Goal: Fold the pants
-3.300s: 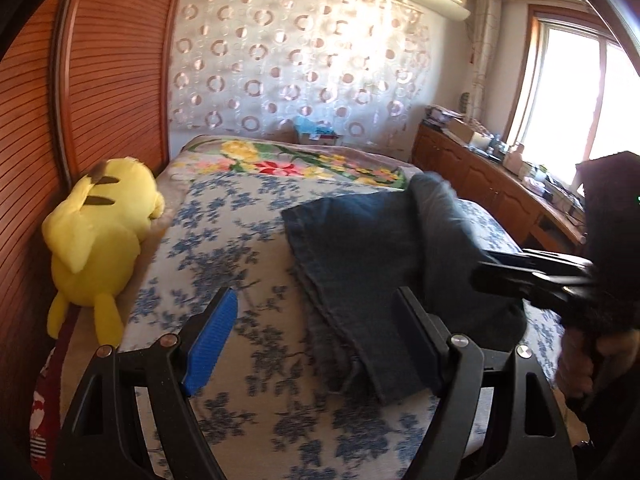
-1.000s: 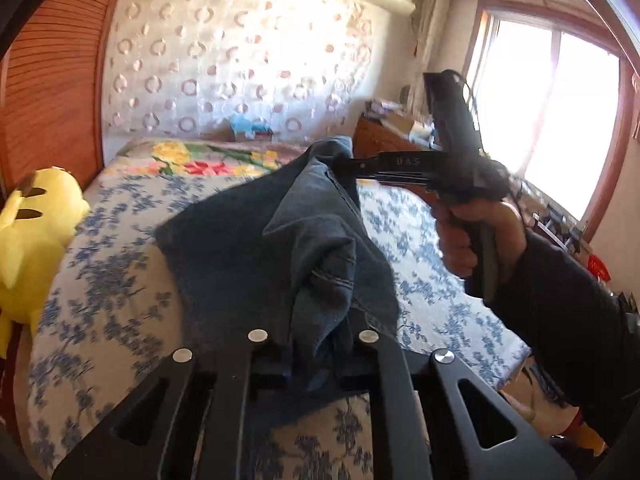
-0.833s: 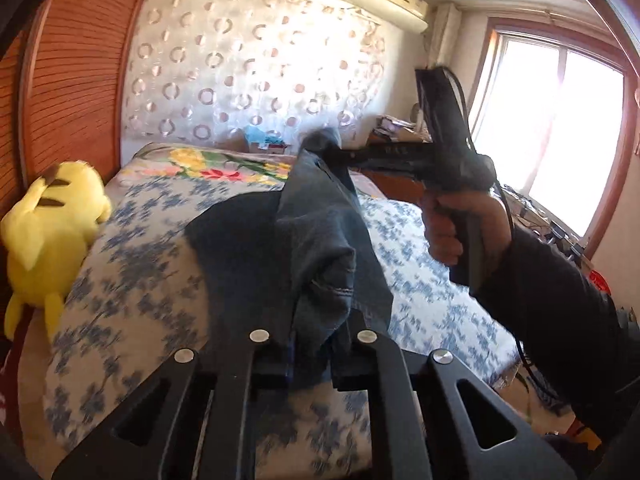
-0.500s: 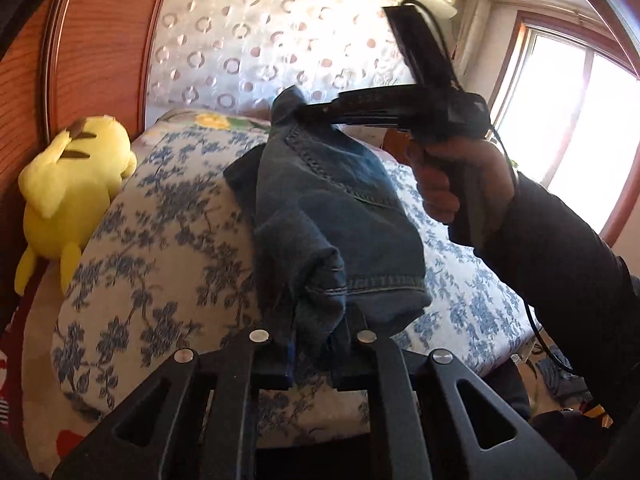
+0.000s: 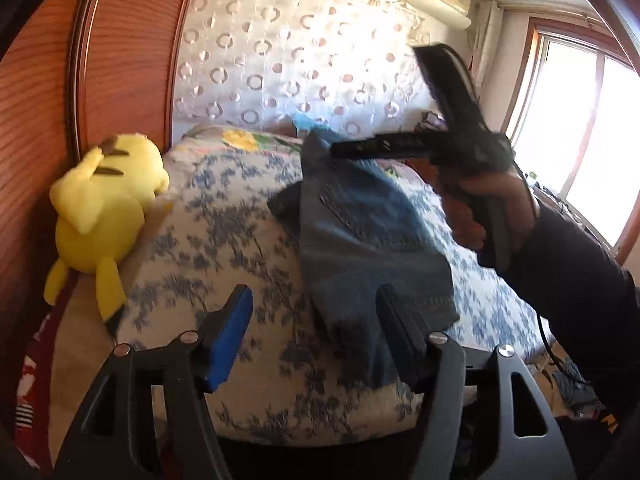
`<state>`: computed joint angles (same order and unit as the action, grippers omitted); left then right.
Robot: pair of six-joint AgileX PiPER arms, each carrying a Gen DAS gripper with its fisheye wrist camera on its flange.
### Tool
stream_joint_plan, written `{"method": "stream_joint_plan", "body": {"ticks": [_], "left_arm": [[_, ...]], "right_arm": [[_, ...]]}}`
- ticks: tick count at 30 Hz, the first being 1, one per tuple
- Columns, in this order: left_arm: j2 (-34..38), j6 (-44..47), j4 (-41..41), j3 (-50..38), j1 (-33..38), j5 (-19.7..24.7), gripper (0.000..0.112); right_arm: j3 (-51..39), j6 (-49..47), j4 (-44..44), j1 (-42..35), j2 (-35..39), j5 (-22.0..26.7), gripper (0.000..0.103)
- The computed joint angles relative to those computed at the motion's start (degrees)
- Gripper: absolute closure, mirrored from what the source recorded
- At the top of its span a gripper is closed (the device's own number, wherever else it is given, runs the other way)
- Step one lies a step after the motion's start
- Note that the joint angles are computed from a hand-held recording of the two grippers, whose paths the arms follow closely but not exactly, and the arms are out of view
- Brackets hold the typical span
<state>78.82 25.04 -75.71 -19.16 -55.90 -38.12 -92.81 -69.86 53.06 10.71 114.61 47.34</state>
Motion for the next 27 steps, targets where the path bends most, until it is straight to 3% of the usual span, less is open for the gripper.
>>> {"method": "stream_joint_plan", "body": {"ticks": [4,8,12,21,27], "left_arm": [[1.19,6.02,-0.13,-4.45,4.35,2.01,0.047],[4.96,8.64,2.94,-9.91,10.79,8.09,0.047],[10.03,13.81,0.81,-15.05,14.58,12.09,0.047],[16.07,17.04,-2.65,-18.8,17.03,15.95,0.047],[19.89,11.55,1.56,-19.38,18.47,18.14,0.047]], "right_arm": [[3.02,-4.58,2.33,-2.62,-2.85,-0.78,0.051],[3.73,-6.08,2.96,-4.78,-2.65,-2.12,0.048],[2.35,-4.2,2.05,-5.58,-0.27,-3.27,0.043],[-9.96,4.7,-4.53,-4.21,8.62,2.17,0.038],[-19.99,10.12,-6.82,-4.32,15.65,6.54,0.022]]}}
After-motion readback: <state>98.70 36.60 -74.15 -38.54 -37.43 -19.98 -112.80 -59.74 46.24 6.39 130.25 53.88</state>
